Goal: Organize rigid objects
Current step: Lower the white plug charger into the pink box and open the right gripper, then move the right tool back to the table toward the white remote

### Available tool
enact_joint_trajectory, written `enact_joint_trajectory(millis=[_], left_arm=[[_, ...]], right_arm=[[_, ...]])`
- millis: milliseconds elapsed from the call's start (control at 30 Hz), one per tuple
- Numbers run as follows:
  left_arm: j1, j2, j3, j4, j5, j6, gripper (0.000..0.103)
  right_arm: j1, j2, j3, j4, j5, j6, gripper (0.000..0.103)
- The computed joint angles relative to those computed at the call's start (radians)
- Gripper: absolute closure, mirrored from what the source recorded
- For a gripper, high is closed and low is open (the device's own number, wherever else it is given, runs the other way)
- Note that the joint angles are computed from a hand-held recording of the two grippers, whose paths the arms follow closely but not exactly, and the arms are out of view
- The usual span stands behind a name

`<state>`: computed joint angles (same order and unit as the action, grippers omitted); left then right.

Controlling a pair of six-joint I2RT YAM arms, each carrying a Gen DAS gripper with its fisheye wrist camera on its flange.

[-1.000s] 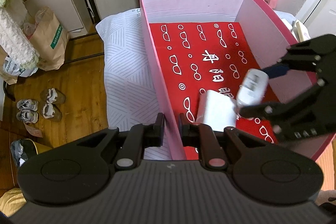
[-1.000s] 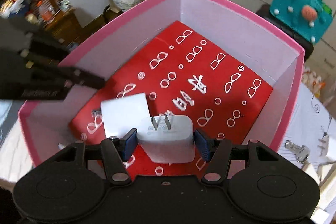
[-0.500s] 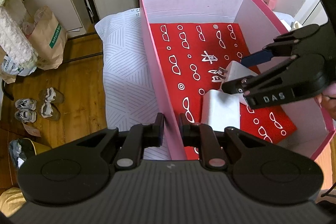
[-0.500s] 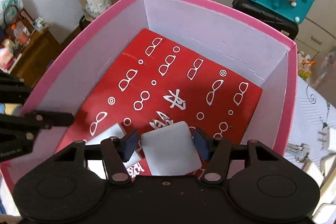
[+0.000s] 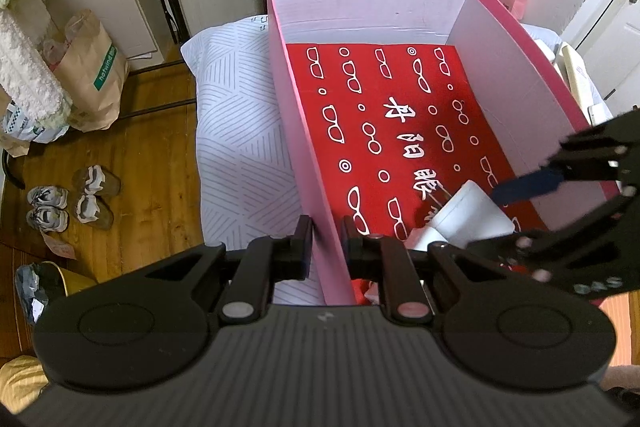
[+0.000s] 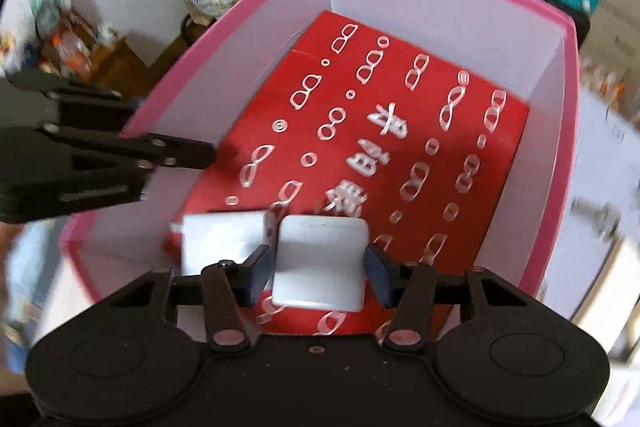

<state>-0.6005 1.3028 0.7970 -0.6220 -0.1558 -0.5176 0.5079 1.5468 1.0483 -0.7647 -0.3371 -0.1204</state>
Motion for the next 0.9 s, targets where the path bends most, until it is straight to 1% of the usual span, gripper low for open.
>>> enact_joint_trajectory(millis=[100, 167, 233, 300, 400, 500, 600, 700, 767, 900], left_arm=[[-0.002, 0.004, 0.002, 0.0, -0.004, 0.003, 0.09], [-0.004, 0.002, 0.001, -0.001, -0.004, 0.001, 0.09], [-0.009, 0.005, 0.001, 0.001, -0.01, 0.004, 0.09], [-0.015, 0.005, -0.002, 0.004, -0.017, 0.003, 0.09], [-0.023, -0.001, -0.009, 0.01, -0.026, 0.004, 0.09], [-0.029, 0.001, -0.006, 0.006, -0.031, 0.001, 0.09], [-0.029, 0.001, -0.007, 0.006, -0.031, -0.002, 0.09], [-0.033, -0.003, -0.006, 0.0, -0.034, -0.012, 0.09], [-0.032, -0.005, -0.006, -0.004, -0.032, -0.017, 0.09], [-0.041, -0.004, -0.003, -0.015, -0.038, -0.027, 0.09]], right_arm=[[-0.047, -0.104, -0.017, -0.038, -0.045, -0.037, 0.046], [-0.114, -0.211, -0.031, -0.061, -0.07, -0.089, 0.043], [-0.203, -0.284, -0.035, -0.084, -0.092, -0.156, 0.041], [-0.286, -0.322, -0.03, -0.106, -0.097, -0.215, 0.04], [-0.446, -0.333, -0.033, -0.135, -0.122, -0.33, 0.04], [-0.615, -0.304, -0.044, -0.142, -0.177, -0.466, 0.04], [-0.779, -0.289, -0.09, -0.129, -0.236, -0.641, 0.04], [-0.894, -0.279, -0.143, -0.123, -0.273, -0.821, 0.04], [-0.956, -0.289, -0.201, -0.099, -0.278, -0.964, 0.039], [-1.018, -0.3, -0.302, -0.036, -0.251, -1.162, 0.035]])
